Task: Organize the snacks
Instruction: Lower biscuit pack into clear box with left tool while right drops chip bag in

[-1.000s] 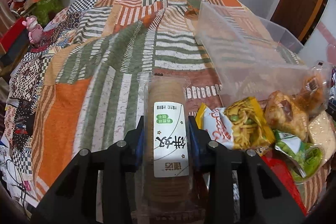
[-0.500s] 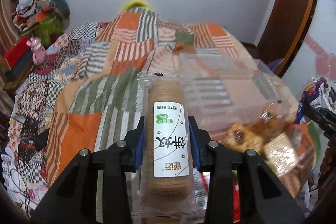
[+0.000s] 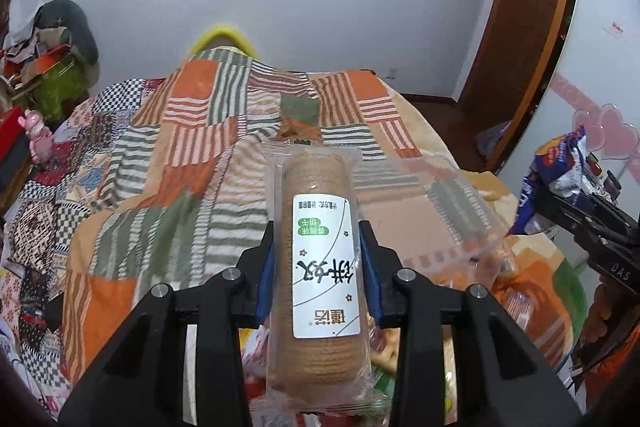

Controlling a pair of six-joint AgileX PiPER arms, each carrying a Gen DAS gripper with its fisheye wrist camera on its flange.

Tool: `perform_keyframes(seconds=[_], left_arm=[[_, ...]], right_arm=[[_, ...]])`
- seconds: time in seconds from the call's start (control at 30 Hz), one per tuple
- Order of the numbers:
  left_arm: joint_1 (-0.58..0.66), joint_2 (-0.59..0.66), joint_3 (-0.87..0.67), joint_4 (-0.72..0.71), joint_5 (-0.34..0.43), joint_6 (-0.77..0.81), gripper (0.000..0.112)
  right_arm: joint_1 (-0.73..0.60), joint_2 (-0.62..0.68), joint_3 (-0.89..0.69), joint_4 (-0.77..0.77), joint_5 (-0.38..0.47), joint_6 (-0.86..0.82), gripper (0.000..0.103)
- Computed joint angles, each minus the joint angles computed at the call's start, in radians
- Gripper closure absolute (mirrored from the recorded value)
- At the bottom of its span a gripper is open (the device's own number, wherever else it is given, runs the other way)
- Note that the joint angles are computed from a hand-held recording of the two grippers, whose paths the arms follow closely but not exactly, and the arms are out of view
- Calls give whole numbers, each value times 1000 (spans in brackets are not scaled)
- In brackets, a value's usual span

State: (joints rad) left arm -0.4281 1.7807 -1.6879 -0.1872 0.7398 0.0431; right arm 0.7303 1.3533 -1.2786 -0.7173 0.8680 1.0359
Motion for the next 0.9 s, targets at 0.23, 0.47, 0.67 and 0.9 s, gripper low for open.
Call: perform_keyframes(seconds=[0.23, 0.47, 0.67, 0.9], left_arm=[[-18, 159, -209, 27, 80, -43, 76], [-42, 311, -391, 59, 168, -58, 76], [-54, 430, -549, 77, 282, -66, 76], [-55, 421, -545, 81, 280, -61, 76]], right_arm=[[-79, 75, -31, 67, -43, -66, 54], [-128, 150, -87, 160, -27, -157, 54], [-138, 200, -140, 247, 1, -256, 54], [-172, 222, -163, 355, 17, -362, 52]])
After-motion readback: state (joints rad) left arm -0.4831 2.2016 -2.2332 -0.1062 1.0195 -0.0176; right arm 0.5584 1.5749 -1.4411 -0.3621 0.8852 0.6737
